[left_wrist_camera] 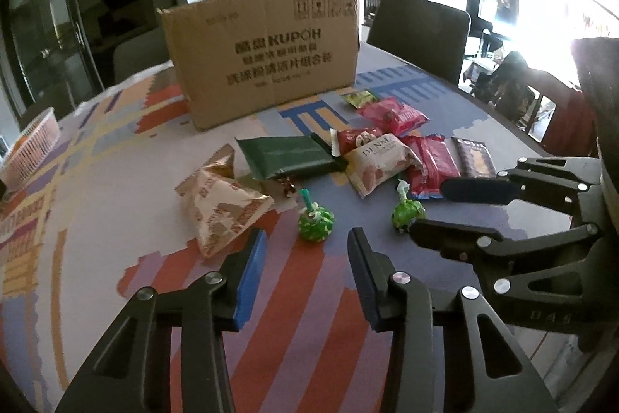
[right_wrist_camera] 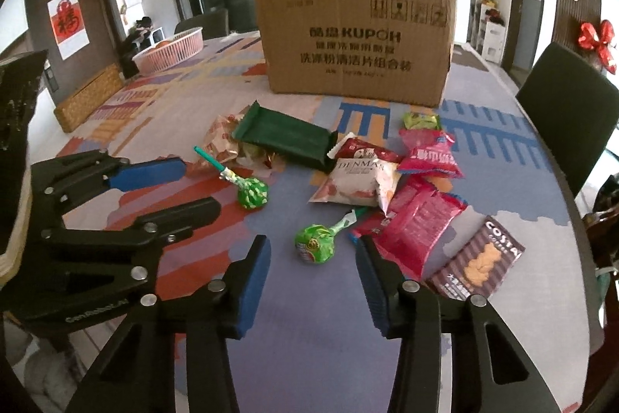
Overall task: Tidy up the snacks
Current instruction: 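Grasp a green lollipop with the left tool while the right tool grasps another green lollipop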
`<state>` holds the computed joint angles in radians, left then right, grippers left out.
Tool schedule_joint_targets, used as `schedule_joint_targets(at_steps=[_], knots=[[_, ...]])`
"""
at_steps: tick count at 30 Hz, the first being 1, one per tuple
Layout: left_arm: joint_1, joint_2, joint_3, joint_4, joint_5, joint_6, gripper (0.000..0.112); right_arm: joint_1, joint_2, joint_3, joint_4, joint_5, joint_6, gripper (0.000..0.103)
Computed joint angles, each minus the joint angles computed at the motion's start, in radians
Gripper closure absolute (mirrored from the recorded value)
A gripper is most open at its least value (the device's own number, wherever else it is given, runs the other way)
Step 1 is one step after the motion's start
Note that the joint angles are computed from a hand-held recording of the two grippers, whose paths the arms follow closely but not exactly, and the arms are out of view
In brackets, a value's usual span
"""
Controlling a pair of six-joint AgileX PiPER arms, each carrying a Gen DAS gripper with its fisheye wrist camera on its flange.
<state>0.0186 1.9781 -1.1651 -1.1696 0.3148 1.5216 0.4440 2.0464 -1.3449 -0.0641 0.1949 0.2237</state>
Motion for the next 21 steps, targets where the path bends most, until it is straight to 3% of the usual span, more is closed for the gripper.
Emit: schedule_joint_targets(at_steps=[13, 21], knots=[[-0.016, 0.111, -0.148, 0.236, 0.062, -0.25, 0.072, -0.03, 0.06, -0.084, 0.301, 0.067, -0.291, 0.065], [-0.025, 0.167, -0.222, 0.349, 0.103, -0.394, 0.082, -0.048, 0.086, -0.119, 0.412, 0.1, -0.383, 0.07]])
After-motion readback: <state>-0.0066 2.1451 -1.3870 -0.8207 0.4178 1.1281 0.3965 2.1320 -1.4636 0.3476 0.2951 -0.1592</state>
